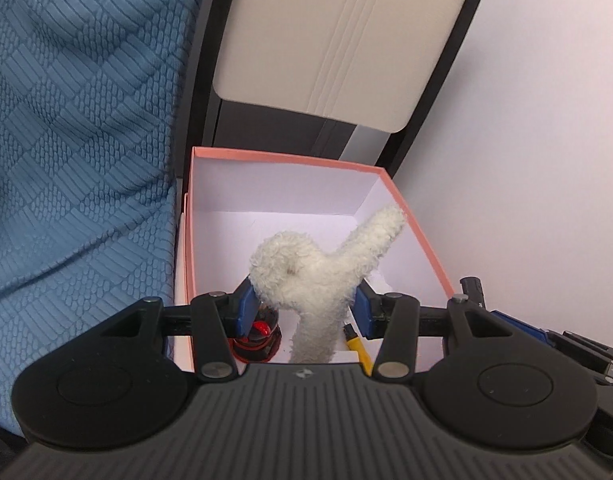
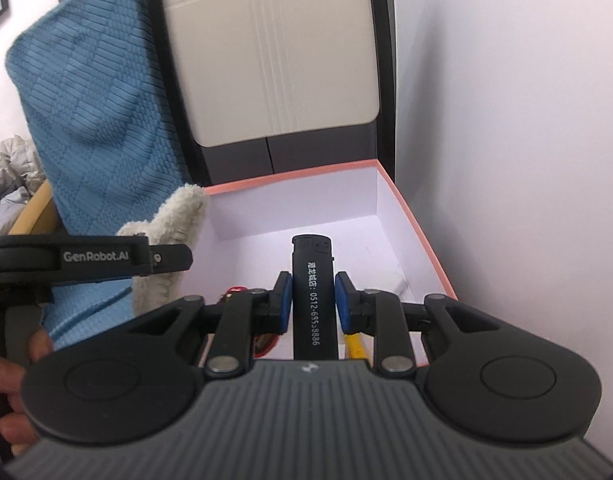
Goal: Organize rigid objects
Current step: 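Carry the hair clip and USB stick with both tools over the pink box, then lower and release the hair clip with the left tool while the right tool releases the USB stick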
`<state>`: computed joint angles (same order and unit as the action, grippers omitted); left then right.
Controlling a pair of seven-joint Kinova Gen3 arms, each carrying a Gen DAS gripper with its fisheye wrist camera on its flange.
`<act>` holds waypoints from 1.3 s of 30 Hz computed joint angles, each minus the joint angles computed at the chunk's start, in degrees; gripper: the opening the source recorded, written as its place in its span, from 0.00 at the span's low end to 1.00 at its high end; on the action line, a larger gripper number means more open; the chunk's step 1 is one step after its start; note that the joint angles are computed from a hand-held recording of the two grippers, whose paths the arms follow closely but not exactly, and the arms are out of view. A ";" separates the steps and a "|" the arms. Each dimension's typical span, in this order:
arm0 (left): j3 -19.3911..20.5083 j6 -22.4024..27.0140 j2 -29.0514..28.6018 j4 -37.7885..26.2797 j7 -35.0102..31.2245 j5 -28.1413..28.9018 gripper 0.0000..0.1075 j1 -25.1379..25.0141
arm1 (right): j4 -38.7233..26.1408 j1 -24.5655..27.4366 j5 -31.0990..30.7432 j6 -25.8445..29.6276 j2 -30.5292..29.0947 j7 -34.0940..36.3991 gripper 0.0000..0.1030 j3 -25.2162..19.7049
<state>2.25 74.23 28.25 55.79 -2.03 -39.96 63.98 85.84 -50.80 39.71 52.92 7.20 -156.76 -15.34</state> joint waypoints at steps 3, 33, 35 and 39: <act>0.18 -1.11 1.18 -0.40 -1.22 1.77 0.50 -2.03 | -0.18 1.69 -2.32 -2.05 1.47 2.14 0.26 0.85; -3.22 -5.95 12.45 -6.84 -11.95 16.17 0.50 -10.53 | -1.54 9.63 -22.79 -13.33 14.04 21.27 0.26 8.43; -3.00 -6.28 12.12 -6.34 -12.70 16.41 0.52 -10.77 | -2.13 9.38 -23.41 -12.79 14.54 21.40 0.27 8.90; -3.20 -6.86 11.19 -4.91 -12.16 16.43 0.58 -10.51 | -2.75 10.45 -26.16 -11.95 14.85 23.52 0.27 8.52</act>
